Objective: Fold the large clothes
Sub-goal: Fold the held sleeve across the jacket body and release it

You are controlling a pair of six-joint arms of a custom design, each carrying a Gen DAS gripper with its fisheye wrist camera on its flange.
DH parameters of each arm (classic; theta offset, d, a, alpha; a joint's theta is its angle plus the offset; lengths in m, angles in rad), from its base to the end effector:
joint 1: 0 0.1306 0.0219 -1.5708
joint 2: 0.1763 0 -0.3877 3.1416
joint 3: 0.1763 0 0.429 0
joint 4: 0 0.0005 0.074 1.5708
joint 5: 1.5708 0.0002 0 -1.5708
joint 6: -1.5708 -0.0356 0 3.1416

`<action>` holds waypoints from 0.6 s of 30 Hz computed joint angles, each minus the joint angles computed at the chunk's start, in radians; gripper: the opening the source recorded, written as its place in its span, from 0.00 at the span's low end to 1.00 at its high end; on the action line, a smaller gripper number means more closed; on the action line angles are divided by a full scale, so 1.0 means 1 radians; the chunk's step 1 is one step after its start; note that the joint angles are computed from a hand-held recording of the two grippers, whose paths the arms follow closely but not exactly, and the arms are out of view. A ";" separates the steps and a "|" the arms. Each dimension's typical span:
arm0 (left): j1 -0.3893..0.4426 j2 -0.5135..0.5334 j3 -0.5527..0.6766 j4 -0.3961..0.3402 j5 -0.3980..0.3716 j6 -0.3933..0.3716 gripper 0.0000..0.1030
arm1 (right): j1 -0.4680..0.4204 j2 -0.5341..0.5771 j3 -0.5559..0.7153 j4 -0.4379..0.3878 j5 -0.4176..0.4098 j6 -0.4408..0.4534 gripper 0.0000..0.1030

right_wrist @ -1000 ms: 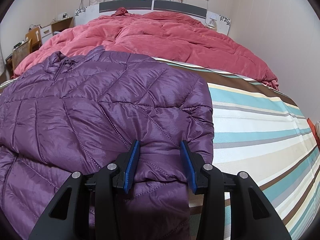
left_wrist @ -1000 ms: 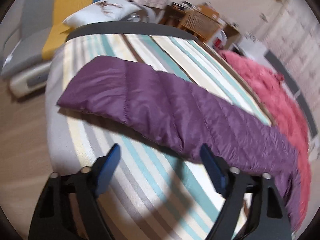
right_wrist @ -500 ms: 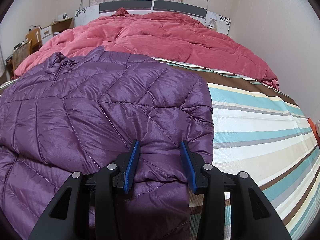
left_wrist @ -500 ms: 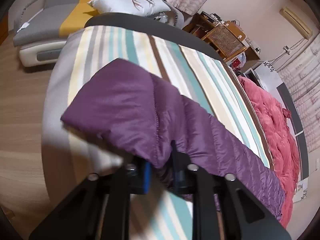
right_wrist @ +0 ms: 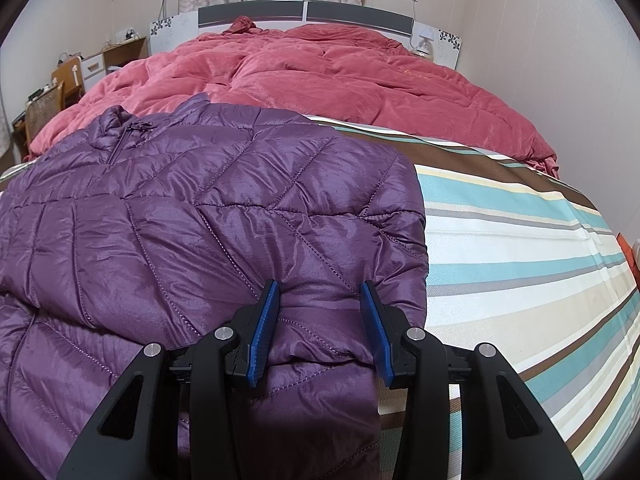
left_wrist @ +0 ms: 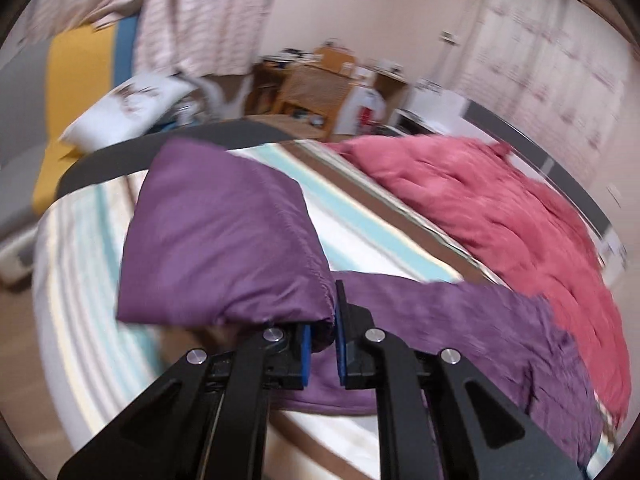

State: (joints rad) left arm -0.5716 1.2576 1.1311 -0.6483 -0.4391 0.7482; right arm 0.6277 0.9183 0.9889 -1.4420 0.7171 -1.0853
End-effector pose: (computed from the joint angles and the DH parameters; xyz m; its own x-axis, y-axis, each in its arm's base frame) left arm 0.4035 -0.2421 0.3861 -0.5905 -0.3523 -0.7260 -0.2286 0.9359 -0.2682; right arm 0.2503 0.1521 0.4066 -0.6685 0.3385 -0.6622 0.5443 0.8295 -0.1254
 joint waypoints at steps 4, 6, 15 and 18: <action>-0.076 0.051 0.071 0.003 0.003 -0.094 0.08 | 0.001 -0.001 0.002 0.001 -0.001 -0.001 0.41; -0.116 0.077 0.106 0.007 -0.003 -0.150 0.08 | 0.000 -0.001 0.003 0.004 -0.002 -0.001 0.41; -0.276 0.197 0.266 -0.024 0.007 -0.325 0.08 | 0.001 -0.003 0.000 0.014 -0.002 -0.004 0.41; -0.322 0.232 0.307 -0.036 0.019 -0.385 0.08 | 0.001 -0.004 -0.001 0.017 -0.002 -0.004 0.41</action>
